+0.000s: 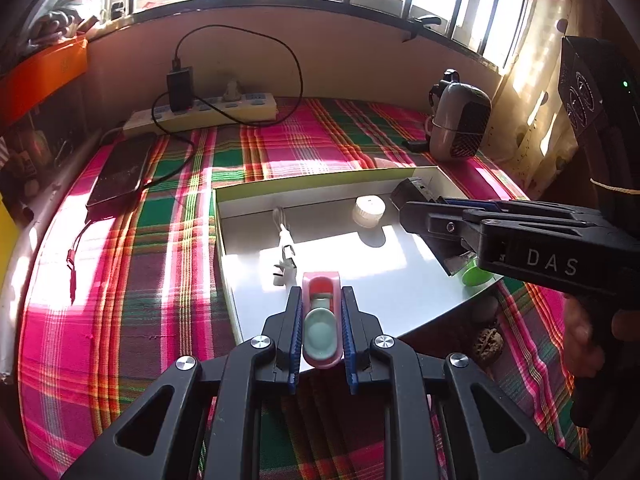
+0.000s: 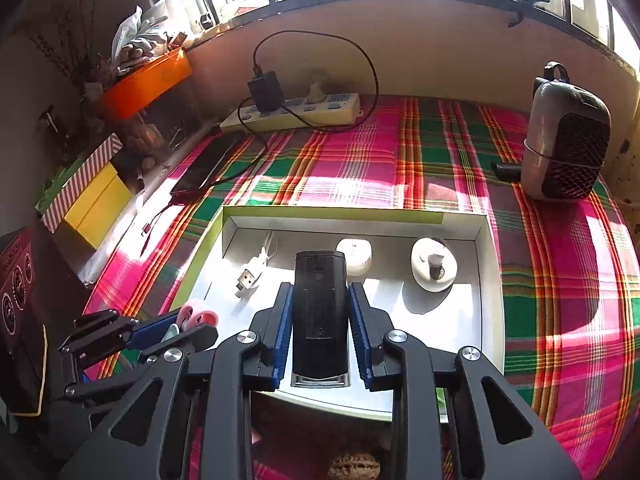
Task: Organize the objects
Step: 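Lower the flashlight into the box and open the right tool while the left tool releases the clip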
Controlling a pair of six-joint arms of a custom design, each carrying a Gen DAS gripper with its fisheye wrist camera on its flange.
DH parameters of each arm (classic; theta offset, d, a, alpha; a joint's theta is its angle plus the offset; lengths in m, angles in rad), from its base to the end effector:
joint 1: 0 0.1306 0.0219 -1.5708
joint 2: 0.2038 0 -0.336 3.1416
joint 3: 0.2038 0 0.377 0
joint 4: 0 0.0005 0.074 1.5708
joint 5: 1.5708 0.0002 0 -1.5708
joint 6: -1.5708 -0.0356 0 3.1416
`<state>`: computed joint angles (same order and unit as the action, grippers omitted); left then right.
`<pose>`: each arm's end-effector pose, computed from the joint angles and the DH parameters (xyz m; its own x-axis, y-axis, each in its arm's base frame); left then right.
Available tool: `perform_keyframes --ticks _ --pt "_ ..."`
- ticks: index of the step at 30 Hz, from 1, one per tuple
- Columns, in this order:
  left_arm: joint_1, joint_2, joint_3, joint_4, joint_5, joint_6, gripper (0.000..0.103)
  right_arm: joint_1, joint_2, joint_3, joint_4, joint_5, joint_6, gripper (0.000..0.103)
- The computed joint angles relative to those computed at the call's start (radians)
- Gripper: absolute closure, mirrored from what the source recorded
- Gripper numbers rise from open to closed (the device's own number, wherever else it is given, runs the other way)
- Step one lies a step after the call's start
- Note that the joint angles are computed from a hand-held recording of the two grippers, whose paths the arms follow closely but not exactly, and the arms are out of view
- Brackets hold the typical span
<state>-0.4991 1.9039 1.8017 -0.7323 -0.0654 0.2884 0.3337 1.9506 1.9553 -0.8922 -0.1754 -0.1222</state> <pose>0.5647 -0.3058 0.2996 -0.7486 0.0848 -0.6576 0.2359 0.9610 -0.1446 0.6149 0.2192 0.3281 -0.7793 -0.1431 -0.6101 -0.3341 0.9186 0.2113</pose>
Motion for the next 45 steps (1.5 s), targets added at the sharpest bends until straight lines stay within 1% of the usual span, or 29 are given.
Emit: perform_keyframes --ticks 4,12,17,23,27,32,35,38,45 --pt "0.004 0.024 0.03 -0.016 0.0 0.007 0.087 0.002 0.07 0.094 -0.046 -0.027 0.001 0.074" --pt "0.009 0.073 0.085 -0.047 -0.014 0.011 0.087 0.009 0.202 0.277 -0.141 -0.016 0.009 0.074" --pt "0.013 0.092 0.107 -0.061 -0.01 0.014 0.087 0.01 0.254 0.346 -0.175 -0.025 -0.004 0.074" --pt "0.015 0.104 0.128 -0.074 -0.016 0.018 0.087 0.017 0.274 0.368 -0.181 -0.033 -0.007 0.074" --pt "0.014 0.115 0.141 -0.084 -0.004 0.019 0.087 0.022 0.289 0.387 -0.187 -0.03 -0.011 0.074" --pt "0.013 0.121 0.145 -0.08 -0.025 0.023 0.087 0.028 0.29 0.384 -0.174 -0.017 -0.008 0.074" --pt "0.011 0.124 0.149 -0.084 -0.034 0.02 0.087 0.033 0.292 0.381 -0.166 0.006 -0.001 0.074" --pt "0.01 0.124 0.15 -0.085 -0.038 0.019 0.087 0.032 0.293 0.376 -0.156 -0.002 -0.002 0.074" --pt "0.007 0.131 0.164 -0.096 -0.057 0.018 0.087 0.037 0.291 0.366 -0.144 0.007 0.004 0.074"
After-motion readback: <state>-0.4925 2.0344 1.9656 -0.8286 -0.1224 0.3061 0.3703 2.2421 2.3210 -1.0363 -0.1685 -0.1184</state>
